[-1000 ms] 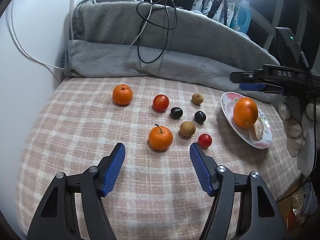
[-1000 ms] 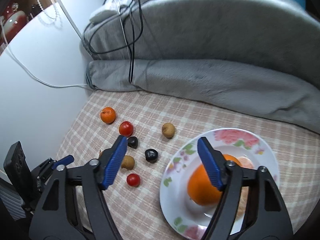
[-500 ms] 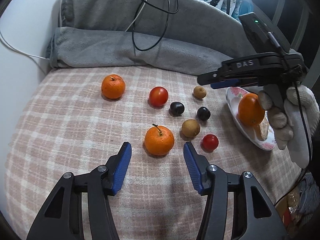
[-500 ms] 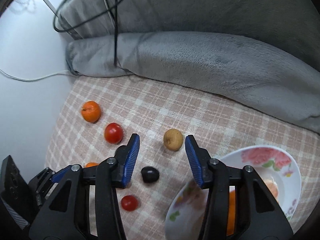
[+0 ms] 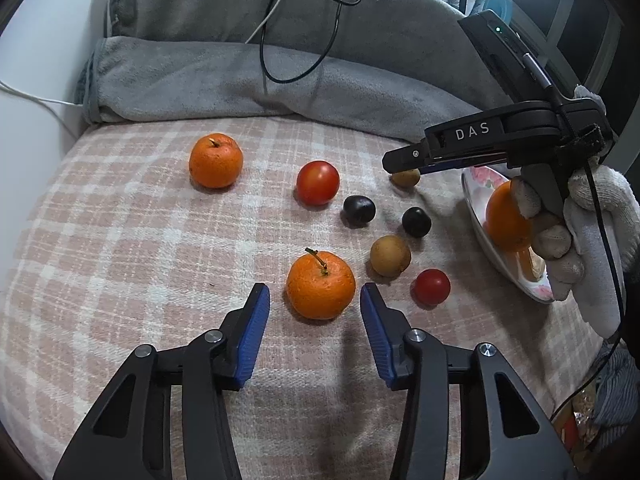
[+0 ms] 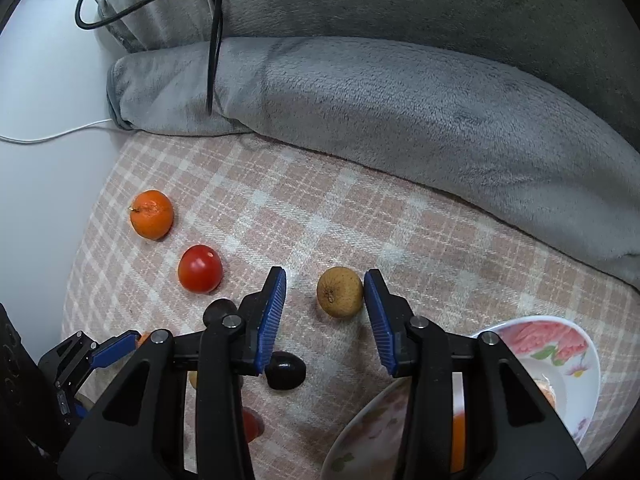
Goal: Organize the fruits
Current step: 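Reach the right tool to the small brown fruit while the left tool grasps a mandarin, then carry the brown fruit with the right tool while the left tool carries the mandarin to the plate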
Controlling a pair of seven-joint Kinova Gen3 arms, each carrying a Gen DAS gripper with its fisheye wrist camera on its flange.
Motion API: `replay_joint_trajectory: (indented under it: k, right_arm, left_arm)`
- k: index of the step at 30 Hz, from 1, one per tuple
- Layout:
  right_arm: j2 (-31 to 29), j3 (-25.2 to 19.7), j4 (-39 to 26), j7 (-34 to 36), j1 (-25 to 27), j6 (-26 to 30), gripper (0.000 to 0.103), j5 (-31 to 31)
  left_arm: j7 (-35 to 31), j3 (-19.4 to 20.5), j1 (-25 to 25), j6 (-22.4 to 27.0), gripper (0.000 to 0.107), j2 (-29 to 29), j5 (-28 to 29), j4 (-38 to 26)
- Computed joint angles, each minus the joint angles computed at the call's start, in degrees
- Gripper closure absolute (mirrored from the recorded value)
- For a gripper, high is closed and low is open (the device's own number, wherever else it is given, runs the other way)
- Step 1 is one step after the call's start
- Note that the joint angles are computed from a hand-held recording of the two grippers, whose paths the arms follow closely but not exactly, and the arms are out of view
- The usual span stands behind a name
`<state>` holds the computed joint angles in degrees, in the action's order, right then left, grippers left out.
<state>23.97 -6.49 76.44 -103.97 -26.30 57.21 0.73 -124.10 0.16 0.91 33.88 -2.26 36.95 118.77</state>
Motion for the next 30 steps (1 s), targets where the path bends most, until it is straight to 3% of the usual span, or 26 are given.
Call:
replay_joint_trajectory:
  k: [10, 19, 30]
  right_arm:
    - [2.06, 0.66, -1.66, -1.42, -1.30, 1.20, 0.076, 1.65]
    - [2.50, 0.48, -1.60, -1.95, -1.71, 0.41, 0.077, 1.74]
    - [-3.46, -0.70, 3.76, -0.09, -0.39, -2.99, 0.077, 0.13]
  left_arm:
    - [-4.10, -0.09, -1.09, 0.77, 0.071, 1.67, 3.53, -0.11]
    - [-4.44, 0.64, -1.69, 0.33, 0.072, 2.21, 4.14, -0.16]
    - [-3.98, -0.78, -1.01, 0.54, 0.073, -1.56, 3.76, 1.45]
